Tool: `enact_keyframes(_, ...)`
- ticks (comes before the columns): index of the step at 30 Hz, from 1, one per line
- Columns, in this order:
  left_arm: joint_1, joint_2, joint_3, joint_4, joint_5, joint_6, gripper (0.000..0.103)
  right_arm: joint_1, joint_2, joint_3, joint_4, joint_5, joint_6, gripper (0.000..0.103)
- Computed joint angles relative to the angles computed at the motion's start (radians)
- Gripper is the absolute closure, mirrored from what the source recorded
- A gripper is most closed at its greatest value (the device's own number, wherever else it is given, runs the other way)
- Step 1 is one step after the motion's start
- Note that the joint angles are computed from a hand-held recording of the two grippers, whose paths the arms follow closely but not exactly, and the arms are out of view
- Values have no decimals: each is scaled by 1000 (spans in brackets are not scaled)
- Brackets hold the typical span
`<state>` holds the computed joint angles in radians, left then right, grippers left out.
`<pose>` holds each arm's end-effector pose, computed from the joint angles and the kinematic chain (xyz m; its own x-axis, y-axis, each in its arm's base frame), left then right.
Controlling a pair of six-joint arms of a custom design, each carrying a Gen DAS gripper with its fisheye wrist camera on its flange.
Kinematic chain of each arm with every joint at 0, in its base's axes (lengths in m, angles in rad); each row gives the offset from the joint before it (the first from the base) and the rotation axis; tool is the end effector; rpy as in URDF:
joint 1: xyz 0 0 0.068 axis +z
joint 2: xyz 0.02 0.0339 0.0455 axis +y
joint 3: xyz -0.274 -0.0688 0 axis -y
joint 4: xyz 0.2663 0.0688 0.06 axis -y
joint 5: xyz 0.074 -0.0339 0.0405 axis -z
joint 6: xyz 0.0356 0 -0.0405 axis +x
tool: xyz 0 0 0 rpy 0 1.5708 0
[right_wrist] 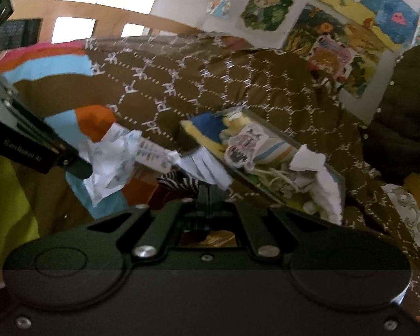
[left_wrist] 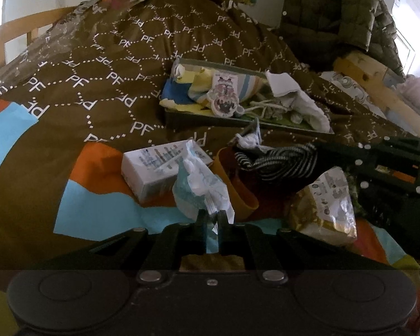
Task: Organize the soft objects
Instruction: 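Lift the packet and striped sock and carry them toward the tray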
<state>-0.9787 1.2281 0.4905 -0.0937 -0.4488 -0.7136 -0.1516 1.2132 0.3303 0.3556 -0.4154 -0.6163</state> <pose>0.1450 -0.1879 0.1585 -0.6943 -0.0245 -0.7193 0.1719 0.9648 -0.1988 0.2311 -0.0208 0.1489 -0.2865 -0.4912 -0.8226 -0.4561 0.8250 -0.3338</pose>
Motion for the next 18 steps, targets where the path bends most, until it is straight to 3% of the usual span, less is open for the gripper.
enact_keyframes(10, -79, -20, 22, -26, -84, -7, 98, -116, -170, -26, -64, -122, 26, 103)
enact_keyframes(18, -166, -84, 34, -51, -210, -12, 98, -199, -334, -69, -54, -219, 79, 103)
